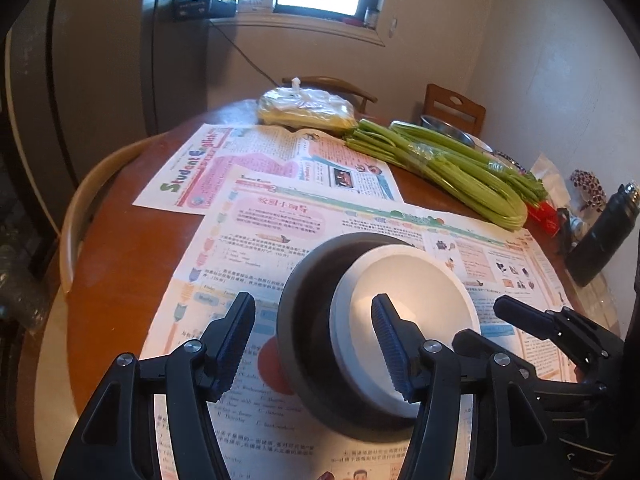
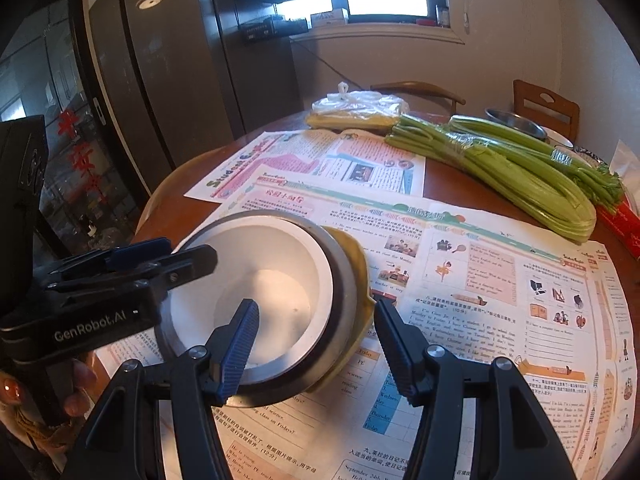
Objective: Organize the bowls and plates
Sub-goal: 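Lower the bowl stack onto the steel pan and open the left tool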
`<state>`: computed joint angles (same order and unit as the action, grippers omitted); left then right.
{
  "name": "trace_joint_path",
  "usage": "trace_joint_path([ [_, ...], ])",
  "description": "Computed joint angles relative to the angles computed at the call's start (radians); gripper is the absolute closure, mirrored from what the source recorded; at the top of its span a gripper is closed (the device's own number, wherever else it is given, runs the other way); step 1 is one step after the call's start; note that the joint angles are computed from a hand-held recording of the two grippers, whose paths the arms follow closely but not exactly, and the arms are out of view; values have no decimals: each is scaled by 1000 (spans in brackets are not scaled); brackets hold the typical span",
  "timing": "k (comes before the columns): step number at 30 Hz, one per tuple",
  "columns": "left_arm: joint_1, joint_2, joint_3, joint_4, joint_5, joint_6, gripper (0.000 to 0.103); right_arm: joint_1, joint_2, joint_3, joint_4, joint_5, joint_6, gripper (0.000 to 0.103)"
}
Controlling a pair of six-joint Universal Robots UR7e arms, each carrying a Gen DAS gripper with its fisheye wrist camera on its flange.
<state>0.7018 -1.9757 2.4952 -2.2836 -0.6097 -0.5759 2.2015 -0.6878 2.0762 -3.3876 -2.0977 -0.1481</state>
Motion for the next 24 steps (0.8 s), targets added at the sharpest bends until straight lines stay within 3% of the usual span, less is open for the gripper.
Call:
trace_joint_path([
  [7, -135, -160, 19, 354, 63, -252, 40, 21, -25, 65, -72, -10, 12, 42],
  [14, -326, -298, -2, 865, 83, -653, 39, 58, -43, 131, -110, -41, 30, 42],
  [20, -469, -352, -3, 1103, 18, -866, 39, 86, -70, 203, -150, -39, 78, 41],
  [24, -526, -366, 12, 1147, -30, -915, 39, 105, -83, 233, -143, -70, 108, 40],
])
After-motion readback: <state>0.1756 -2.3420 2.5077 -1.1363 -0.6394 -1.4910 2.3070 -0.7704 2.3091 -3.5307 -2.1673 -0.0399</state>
